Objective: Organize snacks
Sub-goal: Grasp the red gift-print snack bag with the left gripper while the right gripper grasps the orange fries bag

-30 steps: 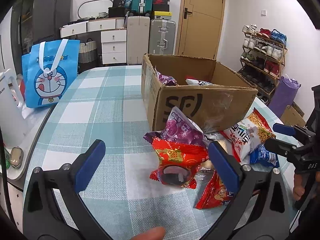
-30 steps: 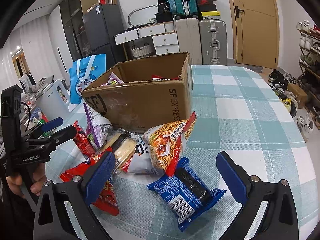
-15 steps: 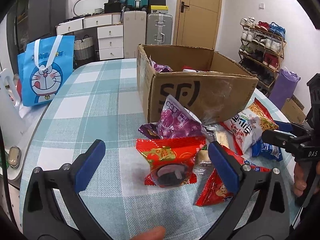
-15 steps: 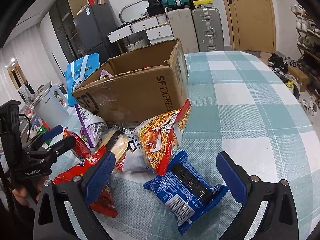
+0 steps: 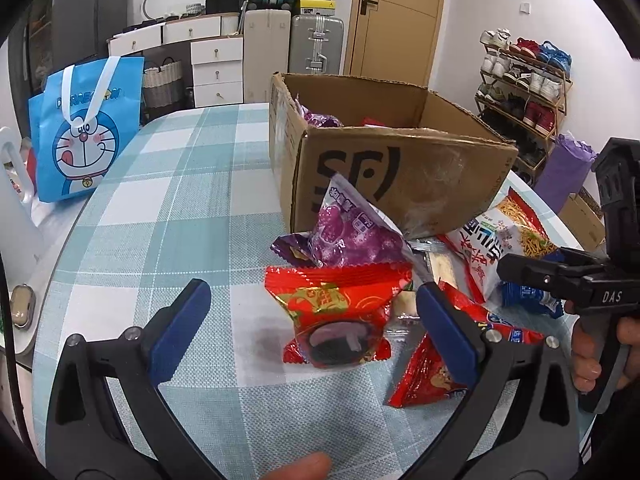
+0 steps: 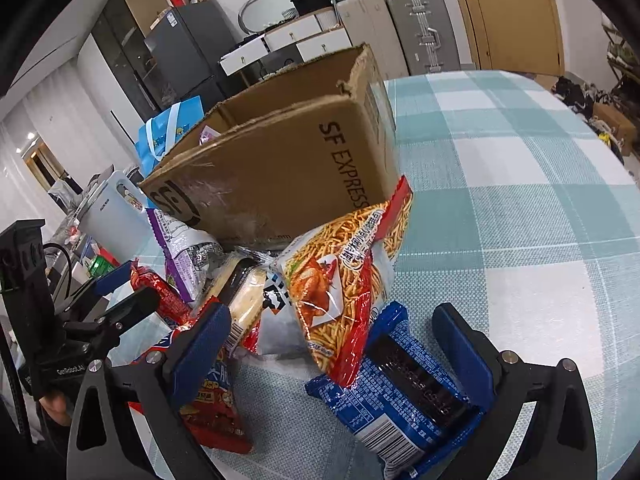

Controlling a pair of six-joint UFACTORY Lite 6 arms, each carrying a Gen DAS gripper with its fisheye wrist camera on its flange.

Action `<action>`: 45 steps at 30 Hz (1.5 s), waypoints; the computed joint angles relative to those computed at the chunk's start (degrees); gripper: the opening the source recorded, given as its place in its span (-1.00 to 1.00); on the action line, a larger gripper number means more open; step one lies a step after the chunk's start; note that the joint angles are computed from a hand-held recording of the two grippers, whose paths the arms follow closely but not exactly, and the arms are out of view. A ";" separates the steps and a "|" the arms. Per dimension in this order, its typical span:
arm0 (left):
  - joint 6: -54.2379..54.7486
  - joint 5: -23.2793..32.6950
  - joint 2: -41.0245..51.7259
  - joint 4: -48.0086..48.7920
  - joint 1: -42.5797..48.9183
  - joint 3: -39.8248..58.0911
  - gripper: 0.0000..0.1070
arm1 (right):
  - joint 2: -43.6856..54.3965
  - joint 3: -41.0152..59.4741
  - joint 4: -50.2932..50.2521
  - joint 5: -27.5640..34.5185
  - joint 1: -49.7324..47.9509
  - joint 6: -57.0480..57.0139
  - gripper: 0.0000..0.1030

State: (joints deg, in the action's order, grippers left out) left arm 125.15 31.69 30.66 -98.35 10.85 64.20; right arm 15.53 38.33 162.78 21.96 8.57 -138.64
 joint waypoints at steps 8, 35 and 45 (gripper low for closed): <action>-4.59 -0.72 2.23 3.18 0.35 2.33 0.91 | 1.46 0.97 -2.92 0.32 -0.61 0.58 0.99; -9.71 4.55 3.06 11.05 1.97 2.48 -0.08 | -2.25 -5.22 -10.25 13.00 -4.44 6.06 -0.24; -7.67 6.36 2.36 9.83 2.80 1.52 -0.25 | -3.71 -7.09 -11.04 15.79 -5.34 6.39 -0.24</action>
